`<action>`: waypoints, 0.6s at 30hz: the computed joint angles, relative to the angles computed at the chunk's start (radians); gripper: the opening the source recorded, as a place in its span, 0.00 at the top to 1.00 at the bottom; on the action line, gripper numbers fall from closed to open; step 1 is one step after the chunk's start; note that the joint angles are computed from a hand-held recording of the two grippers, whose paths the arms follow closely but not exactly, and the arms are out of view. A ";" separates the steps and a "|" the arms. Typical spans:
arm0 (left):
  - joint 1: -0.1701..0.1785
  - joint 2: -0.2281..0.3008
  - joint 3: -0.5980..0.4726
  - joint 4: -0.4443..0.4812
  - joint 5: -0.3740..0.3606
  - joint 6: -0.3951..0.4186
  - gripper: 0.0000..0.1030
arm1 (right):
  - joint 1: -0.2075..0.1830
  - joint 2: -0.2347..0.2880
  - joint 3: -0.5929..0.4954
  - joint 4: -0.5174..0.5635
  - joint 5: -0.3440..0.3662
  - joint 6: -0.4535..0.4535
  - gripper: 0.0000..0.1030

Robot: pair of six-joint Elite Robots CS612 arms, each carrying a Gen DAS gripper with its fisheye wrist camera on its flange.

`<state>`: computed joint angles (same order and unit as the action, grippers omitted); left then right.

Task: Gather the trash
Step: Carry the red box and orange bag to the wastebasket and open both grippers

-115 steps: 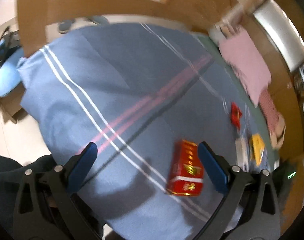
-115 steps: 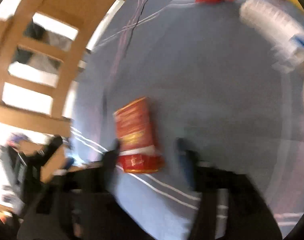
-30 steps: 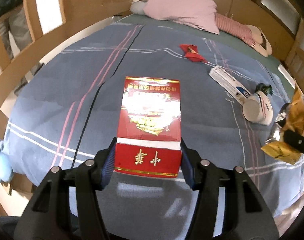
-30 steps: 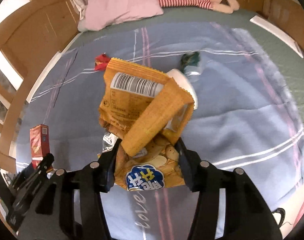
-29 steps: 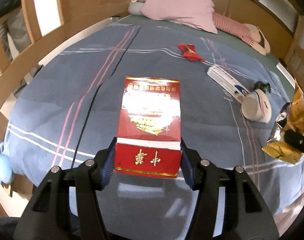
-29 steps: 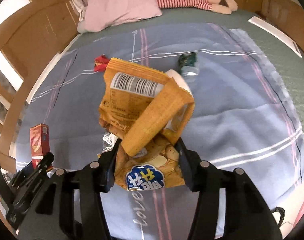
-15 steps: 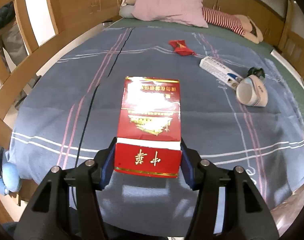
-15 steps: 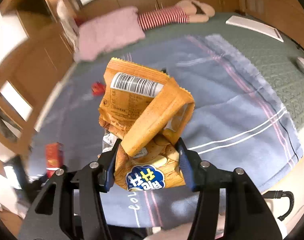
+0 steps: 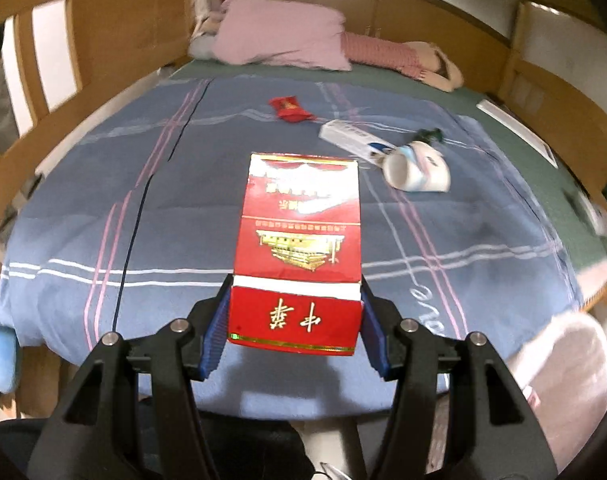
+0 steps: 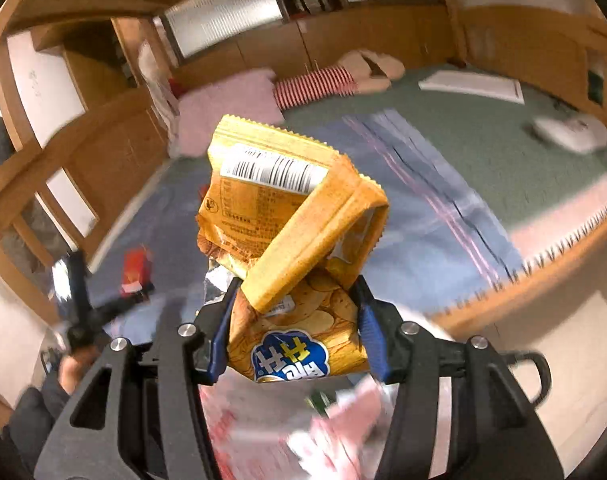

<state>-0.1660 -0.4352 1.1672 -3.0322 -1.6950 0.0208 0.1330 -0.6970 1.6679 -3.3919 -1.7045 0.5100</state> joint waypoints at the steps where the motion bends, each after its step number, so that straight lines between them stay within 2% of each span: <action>1: -0.002 -0.008 0.021 -0.031 -0.004 0.015 0.45 | 0.003 -0.003 0.004 0.055 0.002 0.000 0.47; 3: -0.004 -0.014 0.037 -0.049 -0.009 0.023 0.45 | 0.001 -0.010 -0.005 0.184 0.014 0.001 0.43; 5: 0.000 -0.017 0.044 -0.050 -0.031 0.019 0.45 | -0.002 0.000 -0.034 0.382 0.065 0.007 0.35; 7: 0.006 -0.019 0.048 -0.050 -0.065 0.011 0.45 | -0.007 0.013 -0.051 0.461 0.106 0.024 0.24; 8: 0.009 -0.019 0.049 -0.054 -0.083 0.009 0.45 | -0.011 0.017 -0.047 0.452 0.130 0.042 0.22; 9: 0.012 -0.018 0.048 -0.056 -0.103 0.008 0.45 | -0.014 0.018 -0.043 0.433 0.149 0.054 0.21; 10: 0.020 -0.019 0.048 -0.059 -0.157 0.000 0.45 | -0.021 0.017 -0.032 0.393 0.182 0.068 0.20; 12: 0.032 -0.023 0.052 -0.059 -0.239 -0.019 0.45 | -0.032 0.002 0.002 0.267 0.213 0.083 0.17; 13: 0.043 -0.031 0.060 -0.052 -0.328 -0.031 0.45 | -0.032 0.000 0.013 0.228 0.209 0.082 0.14; 15: 0.053 -0.044 0.074 -0.048 -0.433 -0.028 0.45 | -0.029 -0.018 0.056 0.083 0.154 0.088 0.14; 18: 0.051 -0.076 0.109 -0.034 -0.577 0.050 0.44 | -0.021 -0.027 0.125 -0.202 0.050 0.171 0.14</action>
<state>-0.1151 -0.5113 1.2760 -3.0662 -2.2721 0.0713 0.1125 -0.7241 1.7928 -3.5941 -1.6549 0.6808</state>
